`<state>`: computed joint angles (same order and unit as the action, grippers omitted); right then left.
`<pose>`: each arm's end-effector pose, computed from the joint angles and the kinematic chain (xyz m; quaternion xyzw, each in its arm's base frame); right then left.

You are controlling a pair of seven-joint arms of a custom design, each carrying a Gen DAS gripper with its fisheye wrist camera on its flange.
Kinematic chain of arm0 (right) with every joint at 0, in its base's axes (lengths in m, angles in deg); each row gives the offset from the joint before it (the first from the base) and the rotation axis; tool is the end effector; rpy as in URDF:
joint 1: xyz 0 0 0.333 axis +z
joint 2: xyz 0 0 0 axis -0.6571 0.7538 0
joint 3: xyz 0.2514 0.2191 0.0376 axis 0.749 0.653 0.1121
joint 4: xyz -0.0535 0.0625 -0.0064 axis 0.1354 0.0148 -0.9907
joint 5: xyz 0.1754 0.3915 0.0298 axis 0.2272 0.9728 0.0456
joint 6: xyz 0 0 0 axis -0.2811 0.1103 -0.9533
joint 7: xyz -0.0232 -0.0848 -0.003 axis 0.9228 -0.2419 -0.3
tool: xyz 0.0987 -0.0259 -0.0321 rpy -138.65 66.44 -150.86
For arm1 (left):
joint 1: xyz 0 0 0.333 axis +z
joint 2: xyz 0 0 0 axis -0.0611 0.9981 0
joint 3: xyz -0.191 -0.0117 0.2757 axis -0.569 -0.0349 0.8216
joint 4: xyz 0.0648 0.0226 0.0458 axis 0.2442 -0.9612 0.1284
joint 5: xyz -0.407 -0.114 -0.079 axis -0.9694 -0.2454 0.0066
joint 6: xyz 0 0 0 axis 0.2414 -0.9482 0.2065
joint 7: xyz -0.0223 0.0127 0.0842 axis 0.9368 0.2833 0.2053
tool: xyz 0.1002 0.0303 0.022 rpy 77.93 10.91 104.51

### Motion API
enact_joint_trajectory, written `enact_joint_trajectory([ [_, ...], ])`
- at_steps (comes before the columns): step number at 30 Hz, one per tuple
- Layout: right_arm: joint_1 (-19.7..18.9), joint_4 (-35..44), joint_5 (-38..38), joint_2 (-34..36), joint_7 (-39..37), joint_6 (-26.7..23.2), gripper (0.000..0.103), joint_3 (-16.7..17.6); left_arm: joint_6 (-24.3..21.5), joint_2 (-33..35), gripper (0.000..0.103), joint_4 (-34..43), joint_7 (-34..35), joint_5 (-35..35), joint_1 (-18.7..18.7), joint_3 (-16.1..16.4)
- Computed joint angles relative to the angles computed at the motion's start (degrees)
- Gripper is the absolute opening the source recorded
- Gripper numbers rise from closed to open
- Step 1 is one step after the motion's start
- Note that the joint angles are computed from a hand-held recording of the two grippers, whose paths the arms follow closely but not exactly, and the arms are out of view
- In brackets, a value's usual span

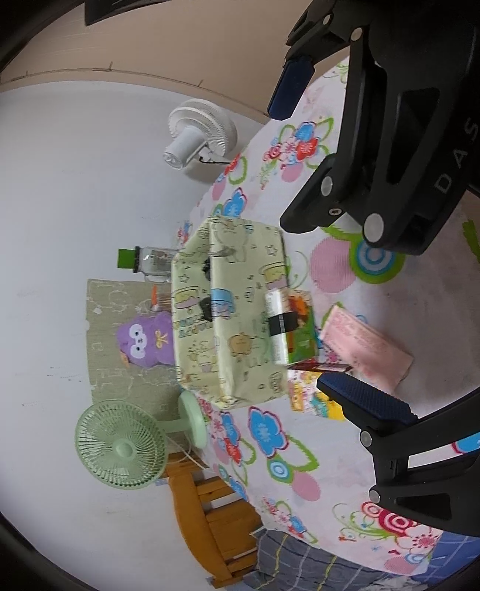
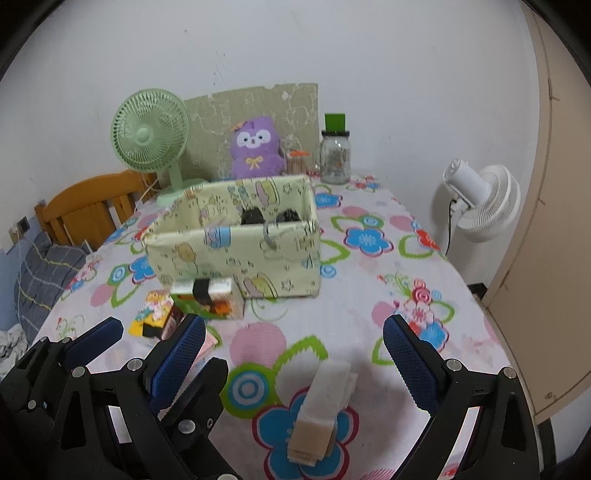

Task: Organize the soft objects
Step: 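Grasp the white rolled item on the table with the right gripper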

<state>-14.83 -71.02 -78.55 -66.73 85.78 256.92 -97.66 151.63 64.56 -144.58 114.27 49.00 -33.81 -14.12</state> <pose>0.6578 0.2332 0.4307 -0.6244 0.6491 -0.2980 0.3163 0.6397 -0.4396 0.4201 -0.5606 0.6999 -0.3595 0.2583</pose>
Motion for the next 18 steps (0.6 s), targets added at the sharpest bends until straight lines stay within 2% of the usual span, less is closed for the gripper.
enact_joint_trajectory([
  [6,-0.09,-1.33,-0.07,0.04,0.78,-0.6,0.098,0.21,-0.43,0.52,0.09,-0.65,-0.29,0.15,-0.11,0.11],
  [9,-0.82,-1.66,2.38,0.53,-1.25,-0.94,0.097,1.08,-0.63,0.72,0.09,-1.27,0.37,-0.33,0.05,-0.24],
  [13,-1.12,-2.39,6.15,1.06,-3.85,-0.74,0.091,1.42,-0.93,1.14,0.089,-1.74,1.51,-1.62,0.39,-0.74],
  [16,-0.87,-2.94,8.88,1.32,-4.98,-0.46,0.085,1.06,-1.37,1.44,0.083,-1.84,2.02,-2.22,0.32,-0.73],
  [18,-1.06,-2.93,11.58,1.7,-7.1,-1.13,0.079,1.43,-1.55,1.62,0.082,-1.93,2.4,-2.81,0.43,-0.89],
])
